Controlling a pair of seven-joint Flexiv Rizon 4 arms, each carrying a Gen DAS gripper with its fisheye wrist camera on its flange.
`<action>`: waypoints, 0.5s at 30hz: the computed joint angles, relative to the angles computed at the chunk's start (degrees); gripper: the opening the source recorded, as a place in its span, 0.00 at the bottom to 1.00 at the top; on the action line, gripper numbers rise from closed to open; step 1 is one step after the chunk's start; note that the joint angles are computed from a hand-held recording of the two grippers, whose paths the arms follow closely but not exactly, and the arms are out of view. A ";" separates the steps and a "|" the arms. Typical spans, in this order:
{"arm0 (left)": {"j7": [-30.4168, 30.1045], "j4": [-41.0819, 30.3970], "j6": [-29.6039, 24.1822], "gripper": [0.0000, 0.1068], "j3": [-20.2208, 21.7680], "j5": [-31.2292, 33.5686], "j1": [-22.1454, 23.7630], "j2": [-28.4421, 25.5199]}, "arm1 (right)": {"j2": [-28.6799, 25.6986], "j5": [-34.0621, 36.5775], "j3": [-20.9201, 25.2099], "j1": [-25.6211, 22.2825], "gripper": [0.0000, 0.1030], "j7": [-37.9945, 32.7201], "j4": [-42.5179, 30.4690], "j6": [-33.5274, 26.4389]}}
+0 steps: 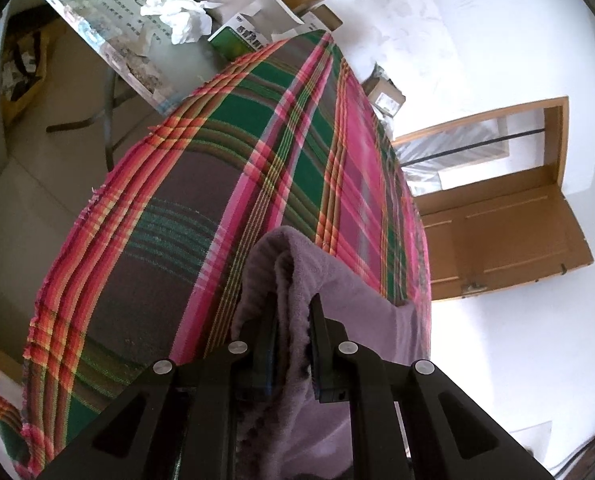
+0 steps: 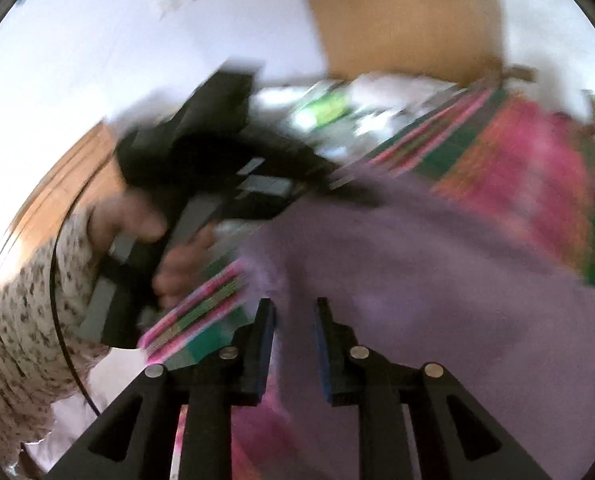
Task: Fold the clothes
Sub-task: 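Hold the trousers waistband with the right gripper while the left gripper holds a trouser leg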
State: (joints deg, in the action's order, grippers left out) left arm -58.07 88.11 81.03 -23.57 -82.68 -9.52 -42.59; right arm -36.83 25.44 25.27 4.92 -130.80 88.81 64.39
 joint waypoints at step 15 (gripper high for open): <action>2.00 -0.35 -1.53 0.12 1.37 -3.70 -1.04 0.22 | -3.26 -14.66 -10.18 4.42 0.19 22.03 3.90 10.69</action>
